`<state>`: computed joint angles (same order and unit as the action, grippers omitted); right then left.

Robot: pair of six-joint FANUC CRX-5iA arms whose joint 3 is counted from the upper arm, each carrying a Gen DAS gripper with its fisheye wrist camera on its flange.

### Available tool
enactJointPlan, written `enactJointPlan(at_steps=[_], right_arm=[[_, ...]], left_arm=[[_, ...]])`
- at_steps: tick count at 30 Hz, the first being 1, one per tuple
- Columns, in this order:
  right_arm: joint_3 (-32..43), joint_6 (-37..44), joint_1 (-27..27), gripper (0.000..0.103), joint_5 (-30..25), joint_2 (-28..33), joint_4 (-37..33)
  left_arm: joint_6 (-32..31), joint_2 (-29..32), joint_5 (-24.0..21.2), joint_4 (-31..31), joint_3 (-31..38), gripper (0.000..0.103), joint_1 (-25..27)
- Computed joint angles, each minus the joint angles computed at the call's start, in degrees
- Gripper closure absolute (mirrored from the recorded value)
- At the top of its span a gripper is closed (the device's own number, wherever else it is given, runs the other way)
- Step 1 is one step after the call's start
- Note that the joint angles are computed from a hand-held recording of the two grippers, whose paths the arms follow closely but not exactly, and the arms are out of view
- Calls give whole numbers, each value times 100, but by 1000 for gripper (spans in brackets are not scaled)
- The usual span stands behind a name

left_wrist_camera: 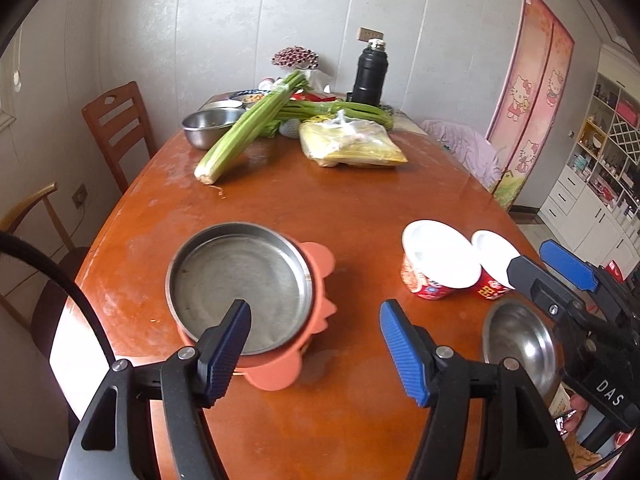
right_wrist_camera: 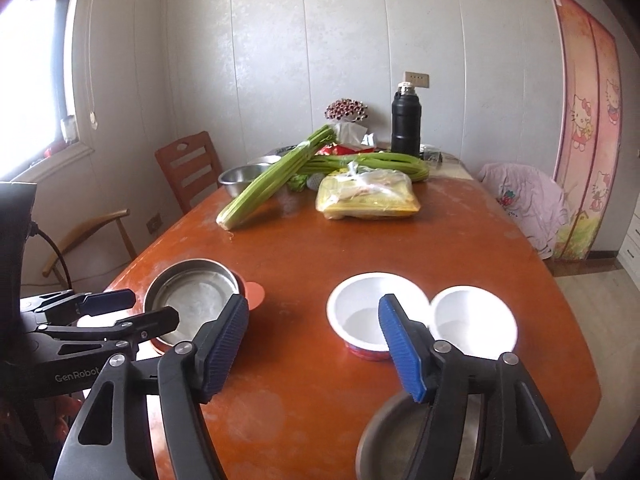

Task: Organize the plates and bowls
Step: 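Move both grippers to the rim of the large steel basin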

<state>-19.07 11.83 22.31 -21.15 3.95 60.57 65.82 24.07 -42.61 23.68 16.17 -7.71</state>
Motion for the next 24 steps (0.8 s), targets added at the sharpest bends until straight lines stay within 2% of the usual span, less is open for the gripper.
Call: enactJointPlan(at_steps=[8,11,13,16,24], right_arm=[[-379,472,-272,27,168,-433,-572],[-418,999,-409,26,397,-600,-1525],[-496,1087,-517,26,431,-698,-1734],[-706,926,-644,26,385,-856,-1523],[-788,1719,-795,26,-70,-1035,-2281]], left_arm=[[1,15,19,-20,50,36,-397],[-26,52,-23,-77,117,36,-533],[-51,77,-42,-113,160,36,-630],[-83,119,-91,-127,212,36,-733],[-15,272,-209,-270,351,35,-986]])
